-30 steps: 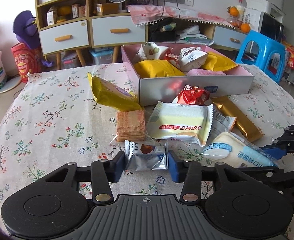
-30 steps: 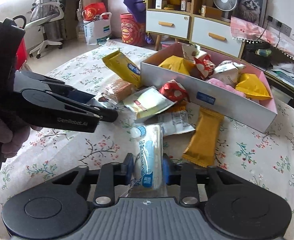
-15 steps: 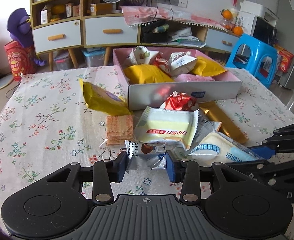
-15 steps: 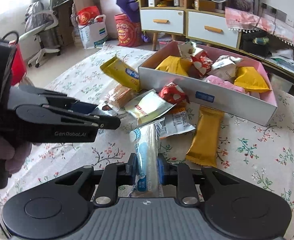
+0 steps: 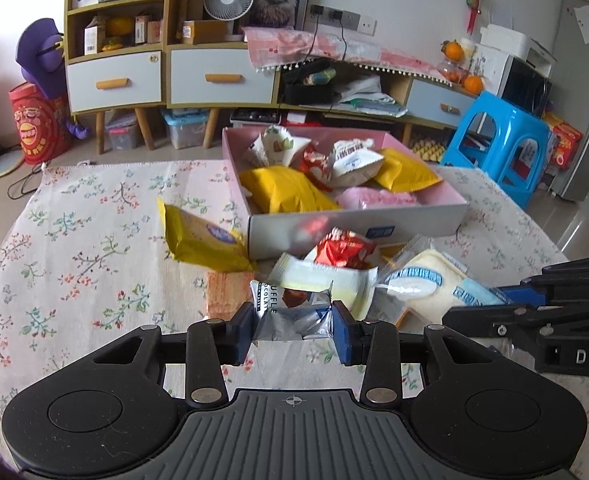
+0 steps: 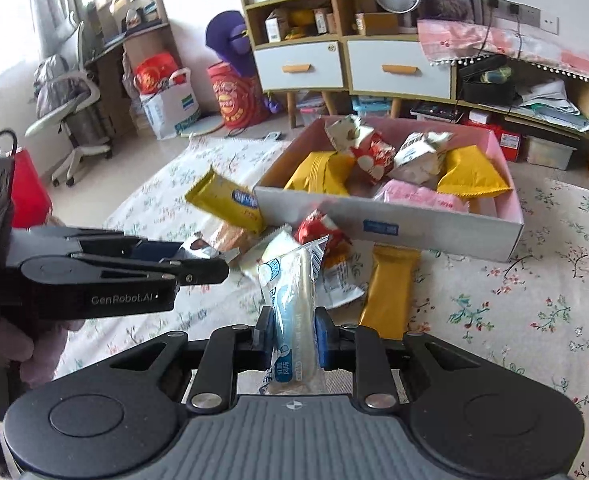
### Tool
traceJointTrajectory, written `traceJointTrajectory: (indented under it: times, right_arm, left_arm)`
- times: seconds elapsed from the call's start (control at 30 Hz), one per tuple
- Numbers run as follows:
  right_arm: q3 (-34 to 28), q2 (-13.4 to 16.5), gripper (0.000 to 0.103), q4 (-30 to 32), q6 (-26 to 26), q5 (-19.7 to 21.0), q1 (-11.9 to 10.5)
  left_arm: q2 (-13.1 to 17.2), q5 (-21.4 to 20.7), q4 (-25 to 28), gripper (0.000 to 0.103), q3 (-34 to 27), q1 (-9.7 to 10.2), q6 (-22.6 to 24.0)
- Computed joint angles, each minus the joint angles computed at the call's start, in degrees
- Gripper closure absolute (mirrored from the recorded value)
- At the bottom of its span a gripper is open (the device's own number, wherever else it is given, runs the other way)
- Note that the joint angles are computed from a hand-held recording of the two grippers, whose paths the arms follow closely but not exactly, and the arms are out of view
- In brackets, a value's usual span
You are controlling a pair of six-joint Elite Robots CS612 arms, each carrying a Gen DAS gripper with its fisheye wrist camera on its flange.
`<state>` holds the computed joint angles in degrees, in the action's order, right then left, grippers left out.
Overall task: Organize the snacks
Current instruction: 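Carry both held snacks into the pink box and open both grippers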
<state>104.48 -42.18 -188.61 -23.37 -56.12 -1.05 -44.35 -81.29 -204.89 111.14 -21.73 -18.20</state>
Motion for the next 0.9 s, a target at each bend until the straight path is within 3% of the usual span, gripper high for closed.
traceJointTrajectory:
  times: [0.4,0.57,0.67,0.9]
  right_arm:
    - [-3.0,1.0,0.094,-5.7,9.4,0.0,-0.8]
    - [-5.2,2.0,0.094,-7.3,15.5,-0.8,-0.8]
    - [-6.8,2.7,0.094,-6.4,19.4,-0.2,-0.9]
    - [-12.2,5.5,0.094,-1.2,26.2,-3.7,-0.4]
  left_arm:
    - [-0.8,-0.3,0.0,0.066,-2.4,-0.56,-1.4]
    - [-0.2,-0.1,2.0,0.066,-4.7,-0.89,-4.2]
    - [0.2,0.0,4.2,0.066,-6.3,-0.90,-4.2]
    - [2.3,1.2,8.8,0.066,-11.4,-0.58,-1.8]
